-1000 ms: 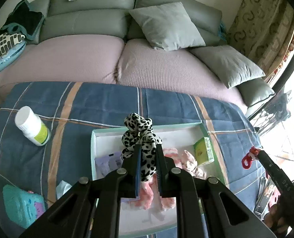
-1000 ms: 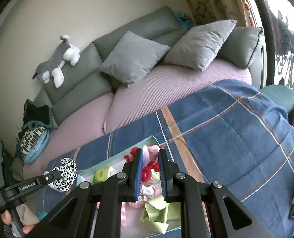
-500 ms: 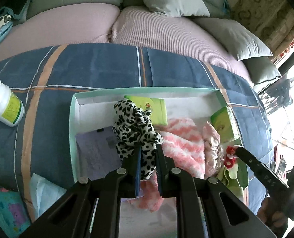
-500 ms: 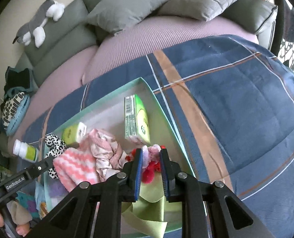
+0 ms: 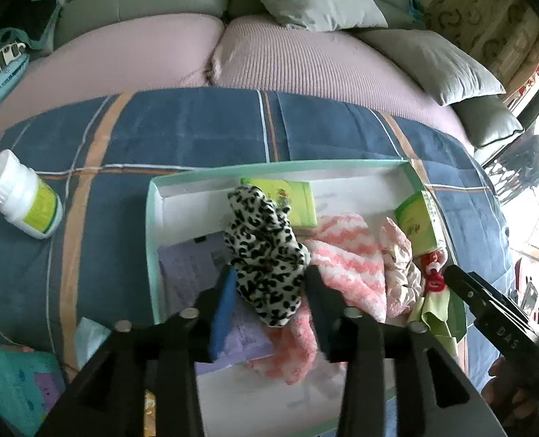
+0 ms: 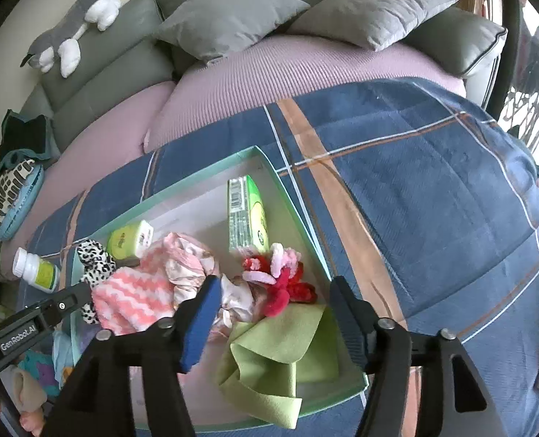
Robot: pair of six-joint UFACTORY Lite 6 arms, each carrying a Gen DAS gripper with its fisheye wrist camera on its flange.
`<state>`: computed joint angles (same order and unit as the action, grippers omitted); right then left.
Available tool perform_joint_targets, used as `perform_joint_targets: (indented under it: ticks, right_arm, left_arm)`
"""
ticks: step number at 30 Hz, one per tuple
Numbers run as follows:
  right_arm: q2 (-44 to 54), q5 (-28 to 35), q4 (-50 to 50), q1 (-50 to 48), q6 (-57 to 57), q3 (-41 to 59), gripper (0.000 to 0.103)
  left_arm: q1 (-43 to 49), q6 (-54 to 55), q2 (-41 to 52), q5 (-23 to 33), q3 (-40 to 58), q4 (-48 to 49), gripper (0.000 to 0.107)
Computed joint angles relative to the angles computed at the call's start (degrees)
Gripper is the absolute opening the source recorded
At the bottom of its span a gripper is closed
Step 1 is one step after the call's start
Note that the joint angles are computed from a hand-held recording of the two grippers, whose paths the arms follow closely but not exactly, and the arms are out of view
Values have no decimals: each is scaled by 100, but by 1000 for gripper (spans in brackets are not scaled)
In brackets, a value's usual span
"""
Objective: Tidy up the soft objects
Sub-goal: 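Lower the scrunchie into the tray and open the left tool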
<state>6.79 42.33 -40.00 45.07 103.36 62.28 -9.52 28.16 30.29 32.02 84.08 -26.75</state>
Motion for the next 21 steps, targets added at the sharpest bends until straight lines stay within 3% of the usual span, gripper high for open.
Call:
perform_joint_targets:
  ticks: [2,8,11,15,21]
  right_arm:
    - [-53,50,-48,15,67,-9,75]
    - [-263,177,-170,35,239,-140,88]
    - [-348,290,-265,69,367,-185,103]
    - [-353,480,-326,119,398,-144,103]
    - [-304,608,-343,173,383,-44,103]
  left_arm:
    - [16,-21,-71,-66,-41,3,60]
    - [87,132,-289,-270,-212,-130,78]
    - [127,267,-361,-377,-293,-295,80]
    - [177,415,-360,-455,-335,-527,92]
    - [154,234,-332,-639,-378,-365,93]
